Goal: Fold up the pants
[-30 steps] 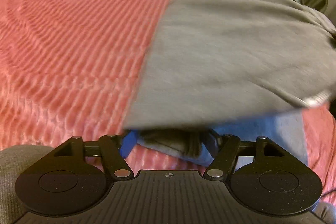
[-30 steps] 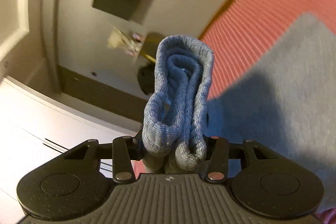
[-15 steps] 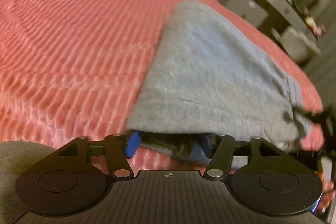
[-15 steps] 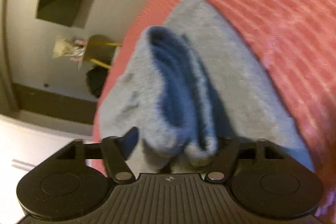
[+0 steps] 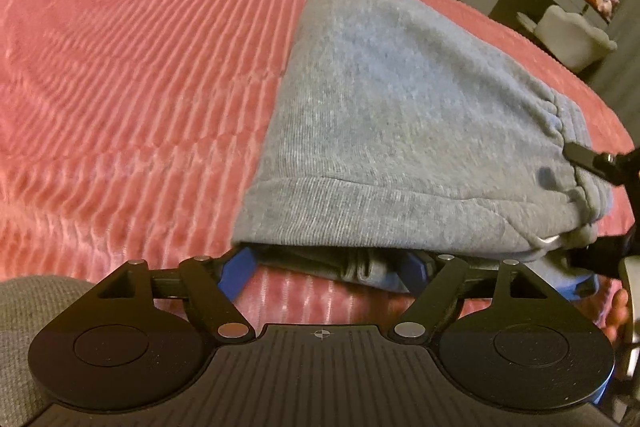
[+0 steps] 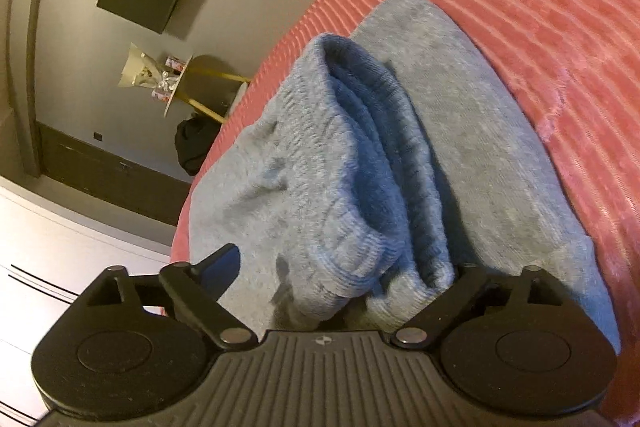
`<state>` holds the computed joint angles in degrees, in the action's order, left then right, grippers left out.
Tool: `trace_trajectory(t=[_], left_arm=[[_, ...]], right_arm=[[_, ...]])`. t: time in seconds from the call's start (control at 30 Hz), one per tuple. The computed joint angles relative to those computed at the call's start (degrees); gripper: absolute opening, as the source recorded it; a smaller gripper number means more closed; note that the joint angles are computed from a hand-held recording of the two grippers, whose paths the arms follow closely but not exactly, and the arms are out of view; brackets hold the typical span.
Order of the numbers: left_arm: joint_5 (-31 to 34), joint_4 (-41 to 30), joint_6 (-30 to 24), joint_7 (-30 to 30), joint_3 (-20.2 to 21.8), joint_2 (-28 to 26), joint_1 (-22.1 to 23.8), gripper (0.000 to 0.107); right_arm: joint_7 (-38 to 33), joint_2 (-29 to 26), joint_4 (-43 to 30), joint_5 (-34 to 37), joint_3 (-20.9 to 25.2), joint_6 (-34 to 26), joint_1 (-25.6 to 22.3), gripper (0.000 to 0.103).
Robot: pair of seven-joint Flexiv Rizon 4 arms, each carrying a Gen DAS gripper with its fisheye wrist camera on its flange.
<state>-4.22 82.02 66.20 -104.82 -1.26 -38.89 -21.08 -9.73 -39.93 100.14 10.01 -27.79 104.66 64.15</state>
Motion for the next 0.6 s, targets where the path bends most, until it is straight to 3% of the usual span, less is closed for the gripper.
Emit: trace_trajectory(t=[0.17, 0.27, 0.37, 0.5, 0.6], left_arm=[[5.7, -0.2, -1.0, -3.6, 4.5, 1.9, -4.0, 0.079], [9.9, -1.1, -1.6, -5.7, 6.6, 2.6, -5.7, 0.079], [10.9, -0.8, -1.3, -4.8, 5.4, 3.0, -4.3, 0.079], [13.0, -1.8, -2.5, -4.9, 6.3, 2.3, -4.4, 0.079], [12.9, -1.5, -1.1, -6.1, 6.0, 1.5, -3.6, 0.077]], right_arm=[[-0.1, -0.6, -1.5, 0.0, 3.1, 1.1, -2.7, 0.099], [-0.9, -0.2, -2.8, -1.1, 12.4, 3.4, -10.5, 0.099], [-1.9, -0.9, -4.1, -2.9, 22.1, 6.1, -18.4, 0.099], [-3.1, -2.4, -5.2, -4.7, 29.0, 8.7, -24.2, 0.099], [-4.1, -2.7, -5.4, -4.1, 29.4, 9.4, -24.3, 0.098]])
